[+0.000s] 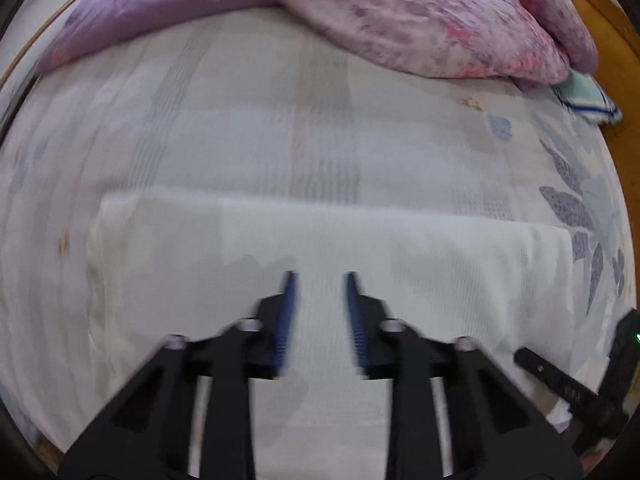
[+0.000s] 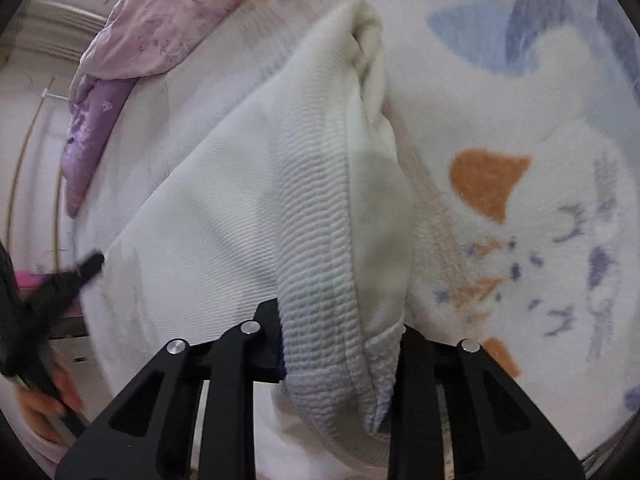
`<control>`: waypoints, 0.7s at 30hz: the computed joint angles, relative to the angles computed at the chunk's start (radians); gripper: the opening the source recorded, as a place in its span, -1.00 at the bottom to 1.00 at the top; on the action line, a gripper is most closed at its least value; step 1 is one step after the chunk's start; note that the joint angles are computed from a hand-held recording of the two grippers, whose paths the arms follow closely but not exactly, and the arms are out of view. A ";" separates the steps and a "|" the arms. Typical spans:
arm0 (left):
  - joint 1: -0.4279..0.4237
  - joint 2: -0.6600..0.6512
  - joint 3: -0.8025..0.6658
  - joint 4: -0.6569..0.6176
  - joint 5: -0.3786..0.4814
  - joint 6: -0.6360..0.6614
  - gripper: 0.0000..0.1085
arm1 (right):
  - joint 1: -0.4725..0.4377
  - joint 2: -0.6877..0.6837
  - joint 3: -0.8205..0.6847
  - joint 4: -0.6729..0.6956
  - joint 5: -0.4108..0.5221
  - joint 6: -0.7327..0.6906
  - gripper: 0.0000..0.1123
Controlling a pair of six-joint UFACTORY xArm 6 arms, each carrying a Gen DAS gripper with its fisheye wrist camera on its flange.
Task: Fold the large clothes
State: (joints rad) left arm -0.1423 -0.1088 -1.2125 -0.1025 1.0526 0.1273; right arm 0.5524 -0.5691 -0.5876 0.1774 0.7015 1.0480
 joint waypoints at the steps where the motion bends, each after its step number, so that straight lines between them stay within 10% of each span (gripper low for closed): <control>1: 0.000 0.027 -0.034 -0.014 0.013 0.013 -0.87 | 0.010 0.004 -0.007 -0.046 0.002 0.047 -0.60; 9: -0.016 0.344 -0.372 -0.119 0.267 0.054 -1.00 | 0.038 -0.095 0.115 -0.035 -0.171 0.266 -0.61; 17: -0.010 0.587 -0.617 -0.071 0.597 -0.061 -0.97 | -0.002 -0.108 0.147 0.070 -0.131 0.231 -0.57; 21: -0.081 0.444 -0.395 0.098 0.508 -0.012 -0.98 | -0.006 -0.070 0.099 0.047 -0.074 0.195 -0.50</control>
State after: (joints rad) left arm -0.2230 0.3347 -1.6076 -0.0049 1.5602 0.1152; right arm 0.5462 -0.6392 -0.4889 0.2246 0.6274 1.2428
